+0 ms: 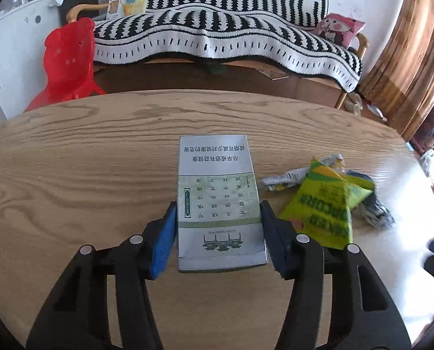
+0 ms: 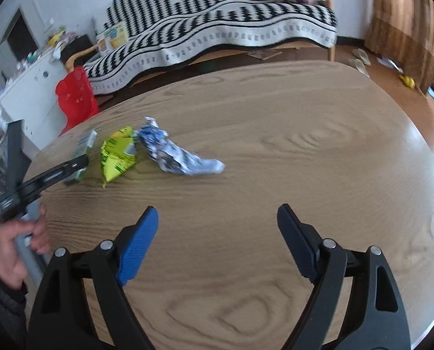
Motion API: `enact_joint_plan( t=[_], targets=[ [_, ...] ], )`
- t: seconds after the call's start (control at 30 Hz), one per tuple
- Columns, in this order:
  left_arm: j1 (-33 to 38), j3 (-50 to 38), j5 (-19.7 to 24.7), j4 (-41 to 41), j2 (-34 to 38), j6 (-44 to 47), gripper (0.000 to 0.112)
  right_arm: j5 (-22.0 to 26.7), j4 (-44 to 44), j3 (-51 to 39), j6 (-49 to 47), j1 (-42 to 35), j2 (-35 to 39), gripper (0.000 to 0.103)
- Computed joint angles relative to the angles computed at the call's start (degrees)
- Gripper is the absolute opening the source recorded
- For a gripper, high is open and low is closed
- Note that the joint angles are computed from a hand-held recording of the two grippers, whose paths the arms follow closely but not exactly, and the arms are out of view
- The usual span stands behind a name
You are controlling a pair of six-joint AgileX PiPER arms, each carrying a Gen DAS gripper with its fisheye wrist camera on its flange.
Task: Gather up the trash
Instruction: 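Grasp white-green booklet box with left tool while right tool grasps blue foil wrapper, then carry booklet box and foil wrapper toward the black bin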
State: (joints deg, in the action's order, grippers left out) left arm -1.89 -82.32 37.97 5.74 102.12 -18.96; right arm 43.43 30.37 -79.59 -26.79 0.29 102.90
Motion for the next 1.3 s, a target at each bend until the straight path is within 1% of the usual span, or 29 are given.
enact_joint_plan(
  t=[0.07, 0.13, 0.23, 0.33, 0.37, 0.4, 0.43, 0.47, 0.5, 0.63, 0.73, 0.83, 0.93, 1.0, 1.07, 1.17, 1.23, 1.3],
  targets=[
    [0.56, 2.60, 0.65, -0.68, -3.57, 1.04, 0.055, -0.46, -3.29, -4.62, 2.26, 3.27, 3.58, 0.082],
    [-0.08, 5.72, 1.15, 1.51, -7.70, 0.46, 0.055, 0.12, -6.10, -9.14, 4.52, 5.74, 7.37, 0.082],
    [-1.03, 8.55, 1.95, 2.97, -11.81, 0.00, 0.055, -0.25, -13.77, -16.69, 9.89, 10.37, 13.83, 0.080],
    [-1.48, 10.22, 2.53, 2.33, -14.51, 0.71, 0.055, 0.35, -16.19, -21.91, 12.10, 11.99, 17.58, 0.077],
    [-1.88, 10.63, 2.42, 2.82, -14.89, 0.41, 0.055, 1.63, -16.74, -24.40, 12.86, 12.31, 19.23, 0.072],
    [-2.36, 10.91, 2.34, 3.70, -15.17, -0.17, 0.055, 2.92, -17.30, -26.27, 13.66, 12.54, 20.52, 0.063],
    [-3.19, 11.15, 2.36, 5.11, -15.38, -1.05, 0.055, 2.58, -18.54, -26.52, 14.73, 12.90, 20.72, 0.051],
    [-3.76, 11.25, 2.46, 5.97, -15.50, -1.49, 0.055, 2.45, -18.83, -25.95, 14.98, 12.94, 20.21, 0.050],
    [-4.19, 11.28, 2.55, 6.37, -15.53, -1.68, 0.055, 2.63, -17.58, -25.09, 14.07, 12.53, 19.46, 0.044],
    [-6.68, 10.42, 3.65, 6.52, -15.47, -3.21, 0.055, 1.29, -17.52, -18.45, 13.43, 11.20, 13.91, 0.043],
    [-10.73, 10.10, 4.44, 7.84, -16.11, -5.75, 0.055, 0.37, -16.33, -10.67, 12.69, 8.67, 7.24, 0.043],
    [-16.62, 9.53, 5.30, 9.59, -16.29, -9.27, 0.055, -0.62, -14.68, -1.29, 10.35, 4.28, -1.30, 0.043],
    [-24.38, 8.79, 6.05, 11.94, -15.88, -13.57, 0.055, -0.59, -11.04, 7.92, 5.04, -2.87, -10.02, 0.043],
    [-30.68, 7.70, 6.64, 14.61, -14.87, -17.63, 0.055, 0.22, -6.69, 13.38, -1.50, -9.82, -15.26, 0.043],
    [-35.46, 6.16, 6.74, 15.93, -13.33, -20.30, 0.055, 2.39, -2.05, 17.35, -8.69, -18.15, -19.20, 0.043],
    [-44.11, 1.52, 7.15, 18.89, -8.66, -24.56, 0.055, 6.34, 2.63, 20.46, -17.47, -30.67, -22.23, 0.043],
    [-48.57, -2.03, 7.36, 19.92, -5.14, -25.67, 0.055, 9.44, 5.77, 20.81, -24.28, -40.67, -22.06, 0.043],
    [-52.35, -5.94, 7.45, 20.15, -1.49, -25.86, 0.055, 11.67, 7.29, 19.73, -28.73, -48.32, -20.26, 0.043]
  ],
)
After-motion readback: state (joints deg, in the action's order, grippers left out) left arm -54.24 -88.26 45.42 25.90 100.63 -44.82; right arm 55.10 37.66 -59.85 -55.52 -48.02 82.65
